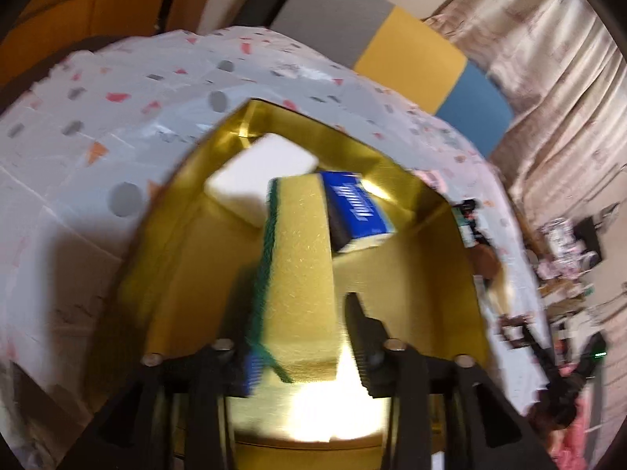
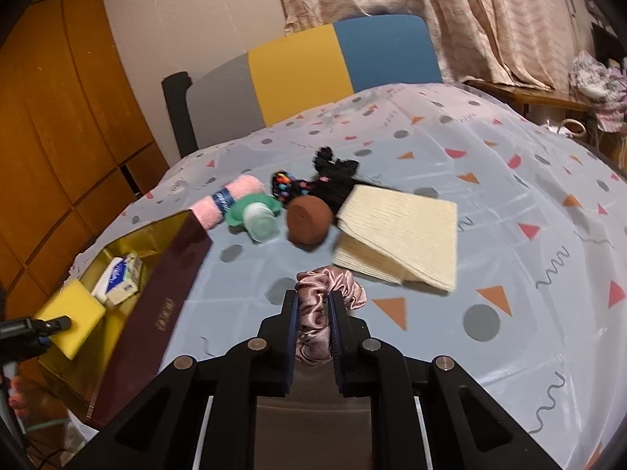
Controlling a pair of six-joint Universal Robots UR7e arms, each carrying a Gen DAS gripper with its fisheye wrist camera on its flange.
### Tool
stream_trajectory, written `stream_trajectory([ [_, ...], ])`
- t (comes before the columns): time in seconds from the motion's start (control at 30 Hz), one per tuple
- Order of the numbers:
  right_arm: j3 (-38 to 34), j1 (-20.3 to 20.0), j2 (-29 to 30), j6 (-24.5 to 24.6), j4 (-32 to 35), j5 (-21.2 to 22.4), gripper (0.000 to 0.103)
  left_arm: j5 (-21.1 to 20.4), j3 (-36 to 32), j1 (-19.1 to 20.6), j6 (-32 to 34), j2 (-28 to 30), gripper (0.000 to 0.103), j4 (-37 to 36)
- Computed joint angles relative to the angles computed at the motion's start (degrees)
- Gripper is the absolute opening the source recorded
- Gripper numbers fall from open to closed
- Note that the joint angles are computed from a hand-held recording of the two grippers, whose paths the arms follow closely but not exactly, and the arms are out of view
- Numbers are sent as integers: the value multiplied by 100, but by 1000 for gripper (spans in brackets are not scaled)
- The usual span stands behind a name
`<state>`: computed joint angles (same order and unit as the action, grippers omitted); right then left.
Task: Organize soft objects
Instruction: 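Lower the yellow-green sponge into the gold tray and open the left tool, then carry the pink satin scrunchie into the gold tray and open the right tool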
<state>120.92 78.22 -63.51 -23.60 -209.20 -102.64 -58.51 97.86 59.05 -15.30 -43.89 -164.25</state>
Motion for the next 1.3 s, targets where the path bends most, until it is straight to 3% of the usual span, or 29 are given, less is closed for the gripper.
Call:
stream_trajectory([
  [0.13,-22,185,15,-24,30,-7,15,976,-30,-148,93,94,55,-16],
  [0.37,-63,470,14,13,157,118,15,1599,119,-227,219,49,57,-499],
  [0.6,-245,754,34,29,453,311,15,1315,346,-312,458,-57,57,-1081],
  [0.83,-625,994,255,-16,902,386,15,742,429,-470,790,59,57,-961],
  [1.0,-973,1174,505,-158,1386,216,15,463,486,-550,940,119,57,-892],
  [1.3,-2048,1440,1130,-289,2675,-127,15,331,499,-509,766,84,57,-786],
])
